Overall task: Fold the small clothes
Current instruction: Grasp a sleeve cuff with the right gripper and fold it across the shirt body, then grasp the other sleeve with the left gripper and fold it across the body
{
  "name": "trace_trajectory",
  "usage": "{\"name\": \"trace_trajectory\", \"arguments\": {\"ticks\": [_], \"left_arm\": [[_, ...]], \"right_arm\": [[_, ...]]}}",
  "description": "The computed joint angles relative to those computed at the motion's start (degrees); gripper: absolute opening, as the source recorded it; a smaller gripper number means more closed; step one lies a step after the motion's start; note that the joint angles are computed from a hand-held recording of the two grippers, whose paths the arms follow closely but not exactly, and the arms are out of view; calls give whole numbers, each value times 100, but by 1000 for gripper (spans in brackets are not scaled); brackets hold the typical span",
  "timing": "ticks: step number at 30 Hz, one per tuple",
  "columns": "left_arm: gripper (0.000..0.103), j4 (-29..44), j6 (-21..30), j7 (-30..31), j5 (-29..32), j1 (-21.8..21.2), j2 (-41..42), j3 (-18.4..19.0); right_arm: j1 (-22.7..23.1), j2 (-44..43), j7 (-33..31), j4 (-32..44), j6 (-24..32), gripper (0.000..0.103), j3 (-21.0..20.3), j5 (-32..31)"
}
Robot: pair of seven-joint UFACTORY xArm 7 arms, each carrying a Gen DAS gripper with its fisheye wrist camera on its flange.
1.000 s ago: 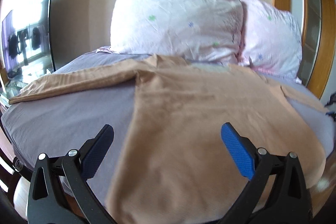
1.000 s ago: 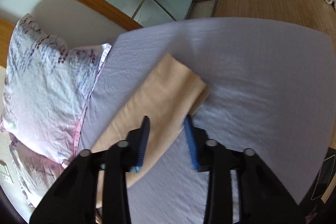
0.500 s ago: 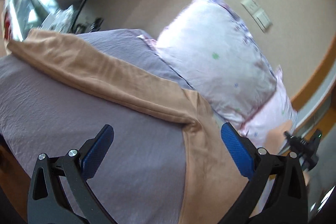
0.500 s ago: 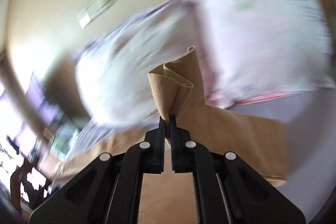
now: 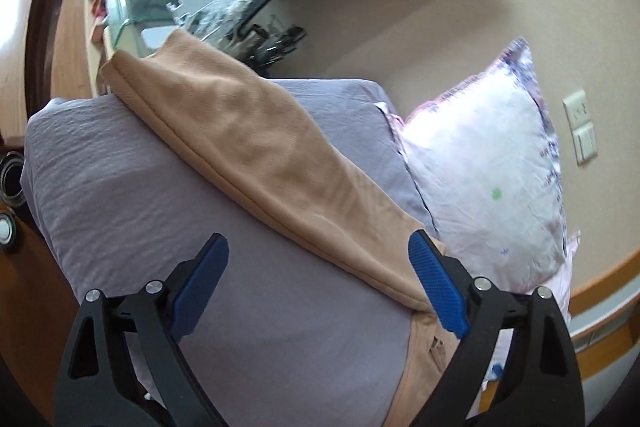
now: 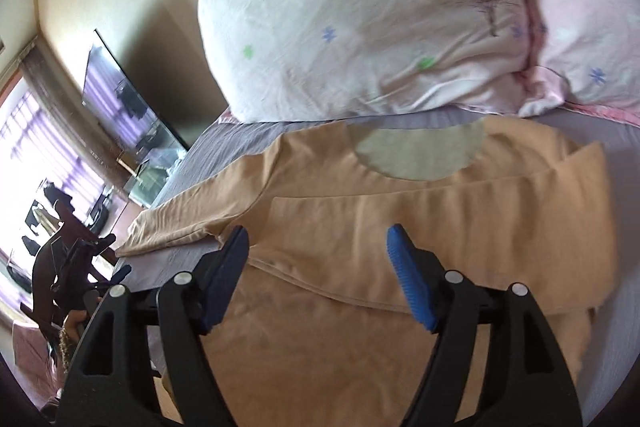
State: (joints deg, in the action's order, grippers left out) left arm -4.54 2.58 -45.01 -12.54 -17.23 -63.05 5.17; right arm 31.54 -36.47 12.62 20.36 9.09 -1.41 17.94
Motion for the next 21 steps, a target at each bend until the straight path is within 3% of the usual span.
{"name": "trace_trajectory", "arguments": {"ticks": [3, 6, 9, 12, 13, 14, 16, 18, 21], "left_arm": [[84, 77, 167, -27, -57, 229, 76, 90], [79, 180, 42, -27, -183, 251, 331, 306], [67, 331, -49, -21, -294, 343, 667, 463], [34, 548, 522, -42, -219, 714, 809, 192], [17, 631, 751, -23, -173, 854, 856, 114], [9, 693, 868, 8, -145, 940, 910, 66], [5, 903, 1070, -111, 11, 1226, 989, -381], [5, 1356, 1208, -395, 441, 1586, 1080, -1272], [5, 2412, 1042, -481, 1199, 1640, 1650, -2282]], "right_arm": [[-99, -598, 127, -301, 231, 74, 14, 36], [175, -942, 18, -469, 257, 77, -253, 185], [369, -1094, -89, -536, 204, 80, -332, 239], [489, -1353, -196, -630, 260, 82, -411, 268], [453, -1515, -215, -694, 297, 83, -409, 261], [386, -1676, -222, -752, 340, 83, -396, 242], [132, -2065, -206, -894, 444, 86, -318, 155], [-252, -2478, -132, -1032, 597, 87, -185, 14], [-664, -2964, -78, -1161, 879, 87, -225, -128]]}}
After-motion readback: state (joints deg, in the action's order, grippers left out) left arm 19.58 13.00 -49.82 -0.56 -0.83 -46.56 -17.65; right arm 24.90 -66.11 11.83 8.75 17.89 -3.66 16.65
